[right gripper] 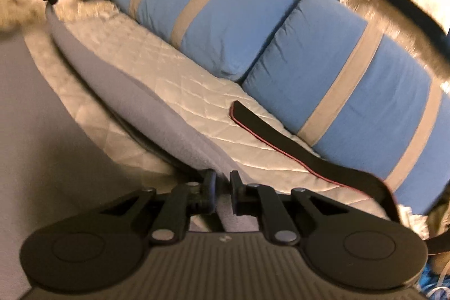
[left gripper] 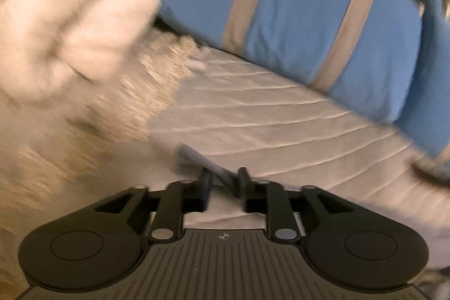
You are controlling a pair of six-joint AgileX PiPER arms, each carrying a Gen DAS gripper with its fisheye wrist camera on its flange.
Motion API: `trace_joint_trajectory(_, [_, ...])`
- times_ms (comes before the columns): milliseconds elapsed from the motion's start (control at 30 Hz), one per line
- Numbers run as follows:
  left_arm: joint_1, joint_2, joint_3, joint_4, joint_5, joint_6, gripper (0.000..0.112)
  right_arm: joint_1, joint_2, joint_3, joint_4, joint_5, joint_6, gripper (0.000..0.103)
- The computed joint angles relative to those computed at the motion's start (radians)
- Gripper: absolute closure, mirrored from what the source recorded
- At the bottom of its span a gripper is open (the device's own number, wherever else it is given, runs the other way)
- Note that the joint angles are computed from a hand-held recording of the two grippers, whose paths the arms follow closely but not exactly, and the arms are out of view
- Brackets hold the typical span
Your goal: Fold clothes
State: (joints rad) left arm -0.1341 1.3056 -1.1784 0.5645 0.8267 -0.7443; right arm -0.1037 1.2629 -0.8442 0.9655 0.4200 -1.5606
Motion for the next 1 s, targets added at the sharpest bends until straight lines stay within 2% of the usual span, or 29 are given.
trace_joint_trajectory(67, [-0.139, 0.006, -0.011, 0.200, 0.107, -0.081, 0.083, -0.063, 0.034, -0.047, 0.034, 0.115, 0.001, 0.076])
trace_joint_trajectory(100, [-0.197, 0.010, 0.001, 0.300, 0.137, -0.117, 0.080, -0.092, 0.055, -0.074, 0.043, 0.169, 0.010, 0.076])
trace_joint_trajectory(133, [-0.251, 0.000, 0.025, 0.371, 0.126, -0.152, 0.075, -0.114, 0.074, -0.097, 0.050, 0.214, 0.021, 0.076])
trace_joint_trajectory(167, [-0.300, -0.020, 0.052, 0.401, 0.075, -0.156, 0.072, -0.135, 0.093, -0.120, 0.055, 0.255, 0.033, 0.076])
trace_joint_trajectory(200, [-0.323, -0.041, 0.081, 0.392, -0.016, -0.120, 0.072, -0.155, 0.113, -0.144, 0.060, 0.296, 0.047, 0.076])
trace_joint_trajectory(267, [-0.348, -0.059, 0.101, 0.281, -0.182, 0.056, 0.072, -0.185, 0.150, -0.186, 0.064, 0.361, 0.087, 0.077])
trace_joint_trajectory(333, [-0.398, -0.033, 0.100, 0.174, -0.277, 0.256, 0.072, -0.205, 0.186, -0.225, 0.063, 0.410, 0.134, 0.077])
trace_joint_trajectory(400, [-0.492, 0.020, 0.092, 0.202, -0.308, 0.336, 0.072, -0.221, 0.224, -0.265, 0.056, 0.453, 0.186, 0.077])
trace_joint_trajectory(567, [-0.687, 0.184, 0.072, 0.516, -0.272, 0.245, 0.072, -0.244, 0.300, -0.340, 0.044, 0.527, 0.271, 0.077])
trace_joint_trajectory(633, [-0.715, 0.225, 0.073, 0.558, -0.268, 0.266, 0.072, -0.256, 0.323, -0.359, 0.050, 0.555, 0.294, 0.077])
trace_joint_trajectory(700, [-0.715, 0.272, 0.040, 0.480, -0.258, 0.388, 0.075, -0.270, 0.335, -0.365, 0.059, 0.576, 0.306, 0.077])
trace_joint_trajectory(767, [-0.715, 0.315, 0.007, 0.459, -0.231, 0.454, 0.103, -0.277, 0.330, -0.355, 0.066, 0.576, 0.301, 0.076])
trace_joint_trajectory(833, [-0.701, 0.346, -0.032, 0.397, -0.217, 0.532, 0.110, -0.279, 0.293, -0.308, 0.093, 0.534, 0.258, 0.065])
trace_joint_trajectory(900, [-0.667, 0.359, -0.083, 0.272, -0.211, 0.610, 0.110, -0.282, 0.228, -0.230, 0.156, 0.479, 0.164, 0.053])
trace_joint_trajectory(1000, [-0.580, 0.362, -0.168, -0.011, -0.193, 0.759, 0.110, -0.275, 0.123, -0.104, 0.266, 0.393, -0.023, 0.052])
